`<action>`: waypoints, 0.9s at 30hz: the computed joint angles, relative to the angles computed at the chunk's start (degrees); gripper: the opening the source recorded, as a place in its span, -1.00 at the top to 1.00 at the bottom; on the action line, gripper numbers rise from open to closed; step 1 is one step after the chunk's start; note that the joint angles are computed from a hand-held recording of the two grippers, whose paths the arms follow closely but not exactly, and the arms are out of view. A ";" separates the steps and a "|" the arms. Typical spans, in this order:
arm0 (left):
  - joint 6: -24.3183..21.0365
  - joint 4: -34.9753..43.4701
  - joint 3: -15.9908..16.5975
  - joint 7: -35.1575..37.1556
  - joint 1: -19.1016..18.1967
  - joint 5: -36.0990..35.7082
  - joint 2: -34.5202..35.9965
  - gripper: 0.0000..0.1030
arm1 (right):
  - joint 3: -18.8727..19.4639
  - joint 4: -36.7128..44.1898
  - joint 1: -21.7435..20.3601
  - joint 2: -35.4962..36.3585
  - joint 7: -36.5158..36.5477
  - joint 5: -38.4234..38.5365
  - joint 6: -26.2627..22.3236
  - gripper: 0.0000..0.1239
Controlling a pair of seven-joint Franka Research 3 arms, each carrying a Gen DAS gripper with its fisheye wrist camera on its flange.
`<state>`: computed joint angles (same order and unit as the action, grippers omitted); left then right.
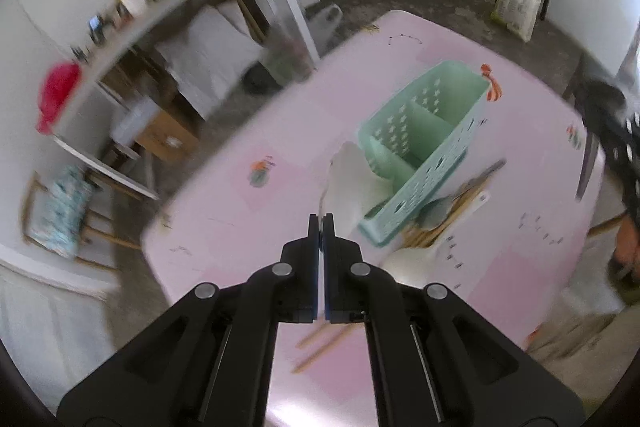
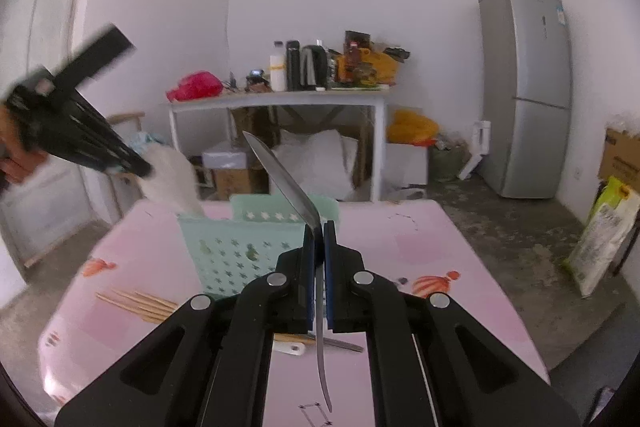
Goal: Organize utensils
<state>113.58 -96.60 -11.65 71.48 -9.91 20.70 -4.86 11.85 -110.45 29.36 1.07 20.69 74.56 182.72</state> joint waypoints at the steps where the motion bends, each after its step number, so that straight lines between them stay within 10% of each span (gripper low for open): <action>1: 1.70 -0.18 0.52 -0.90 0.32 -1.76 0.39 0.92 | -0.14 0.81 -0.33 -0.11 -2.56 3.38 -1.49 0.93; 16: 27.38 -20.50 2.66 -16.42 3.72 -11.64 -9.42 0.44 | -1.62 18.78 -6.13 8.84 -5.20 20.07 -21.46 0.93; 27: 35.14 -37.73 -1.65 -34.15 4.79 -1.42 -22.06 -0.15 | 3.01 38.92 -6.89 26.40 -1.90 14.84 -22.09 0.93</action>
<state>148.72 -134.34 -13.30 37.33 -5.12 19.28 -26.91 14.86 -71.53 22.48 27.47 18.79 89.40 160.64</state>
